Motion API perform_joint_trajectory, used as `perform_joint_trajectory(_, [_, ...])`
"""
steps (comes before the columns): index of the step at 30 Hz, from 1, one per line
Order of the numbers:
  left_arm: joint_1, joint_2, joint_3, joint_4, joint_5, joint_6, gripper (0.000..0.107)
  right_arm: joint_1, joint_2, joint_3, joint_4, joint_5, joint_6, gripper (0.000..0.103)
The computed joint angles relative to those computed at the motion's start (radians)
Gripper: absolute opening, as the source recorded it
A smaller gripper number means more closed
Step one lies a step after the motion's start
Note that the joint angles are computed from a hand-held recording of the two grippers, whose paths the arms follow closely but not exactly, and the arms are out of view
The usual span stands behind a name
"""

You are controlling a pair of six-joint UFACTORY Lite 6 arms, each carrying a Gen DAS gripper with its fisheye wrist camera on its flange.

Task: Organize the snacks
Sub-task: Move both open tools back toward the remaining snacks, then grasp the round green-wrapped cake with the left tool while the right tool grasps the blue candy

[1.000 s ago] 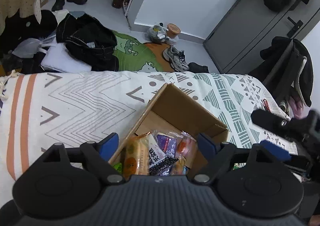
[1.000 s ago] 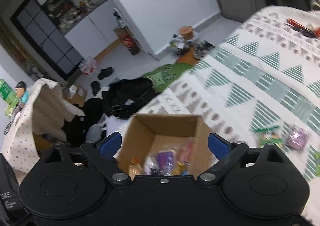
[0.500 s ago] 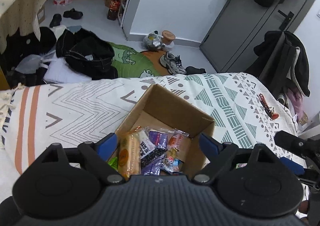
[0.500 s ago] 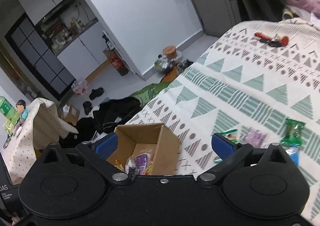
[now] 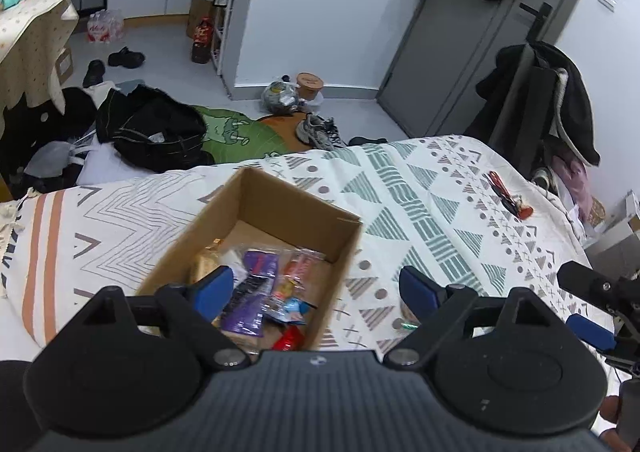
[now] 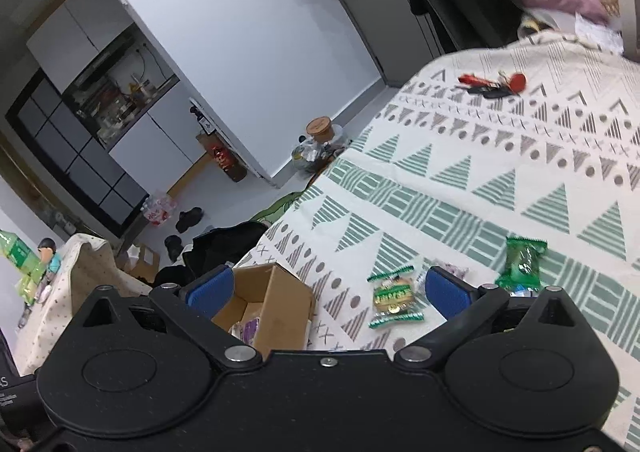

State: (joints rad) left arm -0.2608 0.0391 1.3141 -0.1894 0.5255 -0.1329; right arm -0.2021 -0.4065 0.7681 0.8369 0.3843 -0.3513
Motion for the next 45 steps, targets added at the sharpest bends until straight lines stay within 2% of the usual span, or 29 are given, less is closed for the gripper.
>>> perform_joint_trajectory(4, [-0.081, -0.006, -0.002, 0.099, -0.004, -0.118, 0.089, -0.101, -0.024, -0.047, 0.13, 0.059, -0.156, 0.103])
perform_joint_trajectory(7, [-0.147, 0.0, -0.002, 0.187, -0.01, -0.218, 0.089, -0.213, -0.004, -0.063, 0.206, 0.145, -0.24, 0.103])
perform_joint_trajectory(13, [-0.25, 0.057, 0.031, 0.28, -0.009, -0.36, 0.089, -0.368, 0.032, -0.095, 0.292, 0.241, -0.377, 0.103])
perform_joint_trajectory(18, [-0.327, 0.12, 0.077, 0.349, -0.002, -0.454, 0.089, -0.459, 0.115, -0.096, 0.348, 0.286, -0.465, 0.103])
perform_joint_trajectory(25, [-0.373, 0.212, 0.134, 0.362, -0.015, -0.508, 0.089, -0.557, 0.193, -0.102, 0.425, 0.313, -0.526, 0.102])
perform_joint_trajectory(30, [-0.383, 0.292, 0.175, 0.344, -0.05, -0.522, 0.089, -0.555, 0.269, -0.086, 0.466, 0.304, -0.562, 0.088])
perform_joint_trajectory(35, [-0.397, 0.383, 0.239, 0.342, -0.075, -0.521, 0.088, -0.503, 0.387, -0.039, 0.455, 0.24, -0.548, 0.076])
perform_joint_trajectory(40, [-0.395, 0.477, 0.304, 0.315, -0.093, -0.507, 0.086, -0.457, 0.454, -0.003, 0.432, 0.172, -0.526, 0.075])
perform_joint_trajectory(42, [-0.397, 0.517, 0.334, 0.308, -0.095, -0.498, 0.085, -0.442, 0.479, 0.012, 0.417, 0.153, -0.518, 0.071])
perform_joint_trajectory(45, [-0.394, 0.579, 0.382, 0.282, -0.099, -0.467, 0.082, -0.422, 0.522, 0.042, 0.395, 0.137, -0.492, 0.069])
